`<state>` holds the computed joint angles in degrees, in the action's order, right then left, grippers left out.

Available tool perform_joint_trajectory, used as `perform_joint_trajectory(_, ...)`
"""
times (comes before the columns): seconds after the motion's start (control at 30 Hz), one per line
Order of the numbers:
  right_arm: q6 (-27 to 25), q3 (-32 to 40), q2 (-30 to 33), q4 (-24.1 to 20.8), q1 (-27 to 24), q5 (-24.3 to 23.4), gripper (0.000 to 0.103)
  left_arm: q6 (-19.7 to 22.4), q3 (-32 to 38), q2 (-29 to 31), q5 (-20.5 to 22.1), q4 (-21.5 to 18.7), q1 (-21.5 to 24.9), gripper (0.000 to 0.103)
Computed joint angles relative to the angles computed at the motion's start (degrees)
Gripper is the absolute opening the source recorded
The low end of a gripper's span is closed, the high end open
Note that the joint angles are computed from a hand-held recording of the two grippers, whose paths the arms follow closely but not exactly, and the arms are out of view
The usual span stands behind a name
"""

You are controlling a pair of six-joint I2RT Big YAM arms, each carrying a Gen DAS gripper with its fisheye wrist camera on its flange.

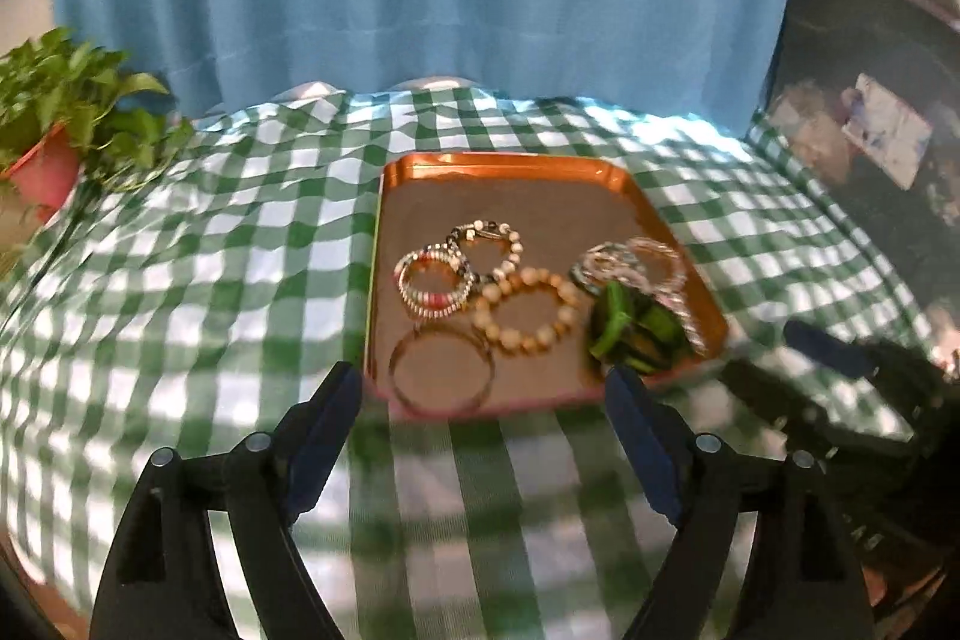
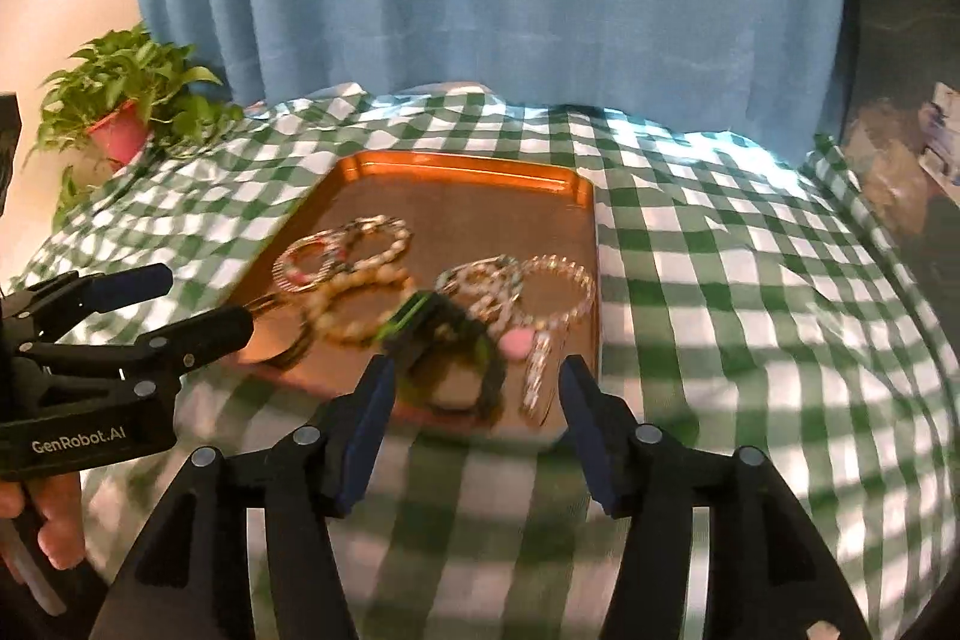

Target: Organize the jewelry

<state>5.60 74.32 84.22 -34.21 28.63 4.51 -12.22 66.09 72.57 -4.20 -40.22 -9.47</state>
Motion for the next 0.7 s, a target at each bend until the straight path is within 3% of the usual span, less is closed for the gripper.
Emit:
perform_joint_trajectory(0.17, 4.35, -4.16, -8.38, -4.02, 3.3, 1.55, 0.057, -4.94, -1.02, -10.58, 3.21, -7.28, -1.29, 0.083)
perform_joint_trajectory(0.23, 5.4, -4.68, -11.86, -6.24, 5.23, 3.04, 0.058, -6.78, -0.33, -14.61, 2.15, -9.91, -2.95, 0.084)
perform_joint_trajectory(0.3, 6.55, -4.82, -14.87, -7.89, 6.95, 4.56, 0.061, -7.97, 1.22, -17.81, -3.01, -12.84, -5.88, 0.089)
perform_joint_trajectory(0.33, 7.1, -4.85, -16.53, -8.65, 7.8, 5.07, 0.064, -8.94, 2.68, -19.36, -8.22, -15.15, -8.8, 0.09)
perform_joint_trajectory(0.43, 8.87, -3.81, -21.75, -12.75, 11.25, 7.31, 0.07, -12.37, 6.53, -21.87, -18.61, -21.1, -15.92, 0.095)
perform_joint_trajectory(0.6, 10.34, -3.44, -29.08, -14.39, 16.66, 11.62, 0.09, -18.26, 11.19, -24.85, -25.75, -29.65, -25.98, 0.103)
perform_joint_trajectory(0.7, 13.17, -2.01, -31.39, -17.95, 20.94, 16.79, 0.093, -25.35, 13.87, -24.95, -30.07, -36.72, -33.01, 0.103)
